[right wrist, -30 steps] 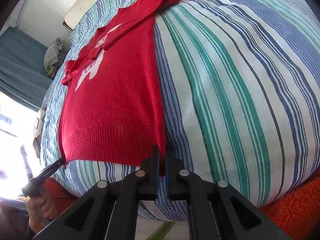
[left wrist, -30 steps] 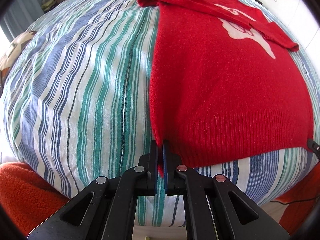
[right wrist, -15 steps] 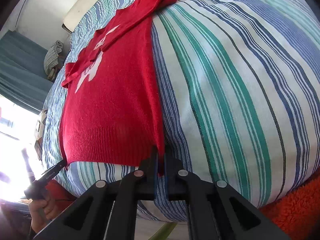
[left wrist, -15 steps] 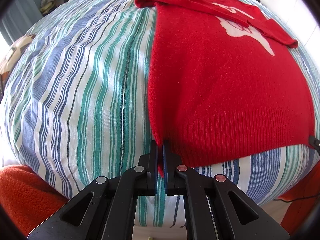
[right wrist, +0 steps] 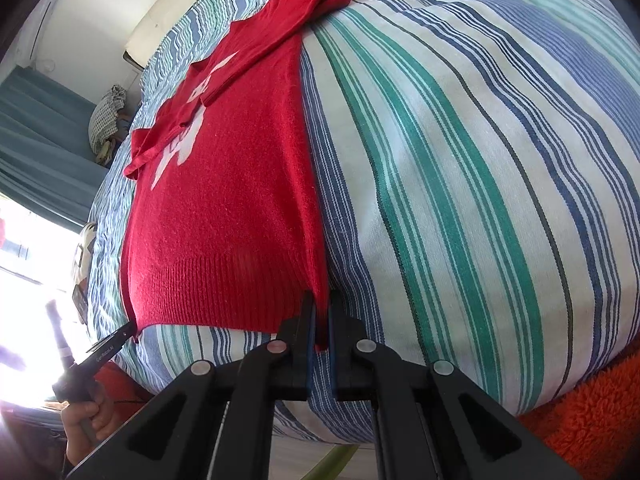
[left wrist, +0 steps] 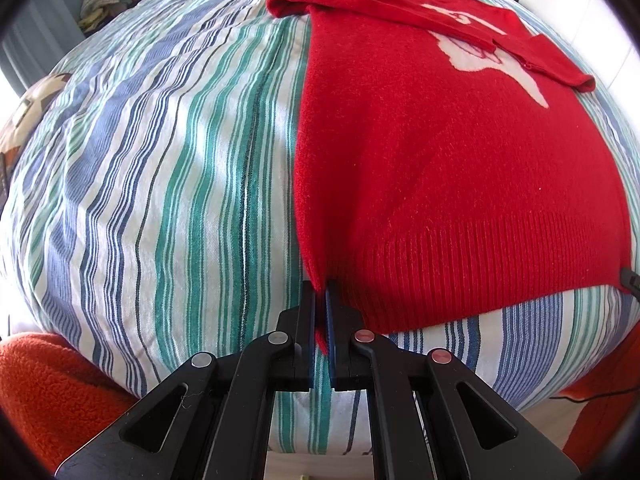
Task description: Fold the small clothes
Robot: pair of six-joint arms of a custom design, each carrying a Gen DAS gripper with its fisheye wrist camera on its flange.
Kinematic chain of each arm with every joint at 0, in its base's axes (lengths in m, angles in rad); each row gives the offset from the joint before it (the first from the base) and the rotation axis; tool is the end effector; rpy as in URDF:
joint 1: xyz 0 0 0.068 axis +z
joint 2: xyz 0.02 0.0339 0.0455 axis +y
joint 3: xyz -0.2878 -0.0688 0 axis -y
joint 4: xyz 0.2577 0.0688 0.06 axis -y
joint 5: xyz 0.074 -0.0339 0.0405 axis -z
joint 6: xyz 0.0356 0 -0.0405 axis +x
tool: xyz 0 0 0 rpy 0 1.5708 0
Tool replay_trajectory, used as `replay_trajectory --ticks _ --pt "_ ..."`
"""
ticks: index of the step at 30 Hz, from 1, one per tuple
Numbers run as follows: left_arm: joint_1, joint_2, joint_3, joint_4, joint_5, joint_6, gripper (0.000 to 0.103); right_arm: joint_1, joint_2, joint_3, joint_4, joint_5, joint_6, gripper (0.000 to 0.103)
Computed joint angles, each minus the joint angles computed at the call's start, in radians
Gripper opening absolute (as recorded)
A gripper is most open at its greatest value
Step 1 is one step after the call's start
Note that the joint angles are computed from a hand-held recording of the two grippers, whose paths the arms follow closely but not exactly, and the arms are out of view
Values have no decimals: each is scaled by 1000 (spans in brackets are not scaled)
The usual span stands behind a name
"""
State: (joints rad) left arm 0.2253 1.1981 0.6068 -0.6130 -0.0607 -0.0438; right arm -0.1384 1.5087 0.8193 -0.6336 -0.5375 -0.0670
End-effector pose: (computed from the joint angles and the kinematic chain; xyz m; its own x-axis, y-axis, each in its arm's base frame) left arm 0.1963 0.0472 0.1854 -0.8984 -0.2508 -0.3605 -0.2838 0.9580 0.0409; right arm 0.2648 -0.0185 0.1817 -0.9576 0.0753 -0.2779 -0.0701 0.8751 0.4788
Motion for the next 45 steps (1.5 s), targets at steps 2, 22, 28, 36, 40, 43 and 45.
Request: replay_trajectory --ticks 2,22,28,36,40,43,45 --pt "-1 -2 0 -3 -1 6 4 0 0 0 0 -1 0 3" --pt "-10 -9 -2 -7 -10 6 4 -1 0 0 -1 0 -2 3" --pt "-13 -10 -2 -8 -11 3 4 -1 0 0 -2 0 -2 3" --pt "-26 -22 -1 -16 -14 -6 5 -14 8 5 -9 -23 2 3" --pt "11 -33 5 -36 17 11 9 -25 3 17 -38 -28 -5 4" --pt "16 -50 13 -65 -12 16 29 -16 -12 20 -61 -1 -7 5" --pt "-6 -65 12 -85 -72 13 56 -1 -27 27 -84 33 -8 7"
